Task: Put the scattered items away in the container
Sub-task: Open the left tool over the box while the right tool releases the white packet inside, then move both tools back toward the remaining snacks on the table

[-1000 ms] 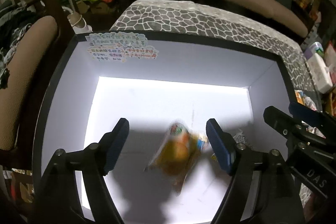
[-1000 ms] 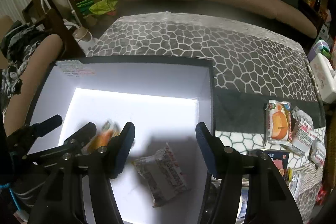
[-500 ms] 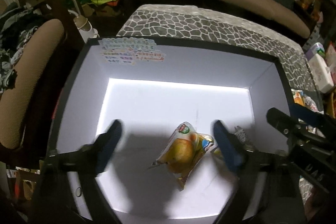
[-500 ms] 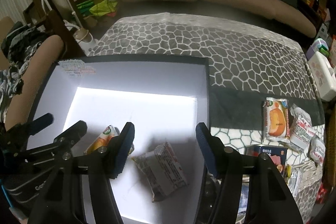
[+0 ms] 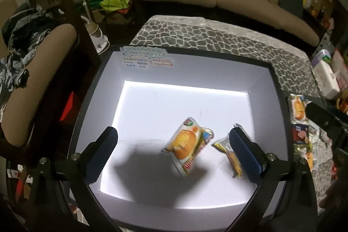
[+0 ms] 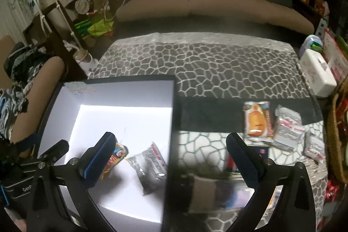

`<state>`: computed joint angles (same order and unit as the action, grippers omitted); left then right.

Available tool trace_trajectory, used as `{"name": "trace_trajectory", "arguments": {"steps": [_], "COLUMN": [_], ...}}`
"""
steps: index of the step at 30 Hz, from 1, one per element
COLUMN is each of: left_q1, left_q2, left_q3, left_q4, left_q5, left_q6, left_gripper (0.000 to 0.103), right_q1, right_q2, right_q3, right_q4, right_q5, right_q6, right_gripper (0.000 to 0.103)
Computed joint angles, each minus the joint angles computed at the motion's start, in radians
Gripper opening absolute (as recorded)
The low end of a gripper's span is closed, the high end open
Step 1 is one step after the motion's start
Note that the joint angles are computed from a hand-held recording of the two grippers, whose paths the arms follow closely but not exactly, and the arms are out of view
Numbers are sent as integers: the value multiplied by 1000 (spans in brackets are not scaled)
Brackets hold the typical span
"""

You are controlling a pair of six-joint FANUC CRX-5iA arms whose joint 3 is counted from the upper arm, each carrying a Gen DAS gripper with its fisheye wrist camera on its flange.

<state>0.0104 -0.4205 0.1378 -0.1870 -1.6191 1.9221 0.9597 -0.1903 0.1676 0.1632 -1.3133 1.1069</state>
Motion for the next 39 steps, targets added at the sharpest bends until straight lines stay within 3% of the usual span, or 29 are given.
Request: {"name": "trace_trajectory", "arguments": {"steps": [6,14,22,31,39], "left_q1": [-153,-436,-671,-827,-920], "left_q2": [21,90,181,285,341], "left_q3": [73,184,278,334,310], "left_q4": [-78,-213,-303,-322,-298], "left_q5": [-52,-132,-177,-150,-63], "left_q6": [94,256,375,454,548], "left_gripper": [103,103,103,103,103], "right_q1": [-61,-177,-399,-722,-910], "right_q2": [-67,-155,-201,-184,-158], "right_q3": [-17,-49,-36,6,-10], "right_q4": [-29,-85,-212,-402,-494], "right_q5": [-24,-60,-105,-170,-199], "right_q6": [32,122,316,537,673], "right_gripper": [103,103,103,103,103]}}
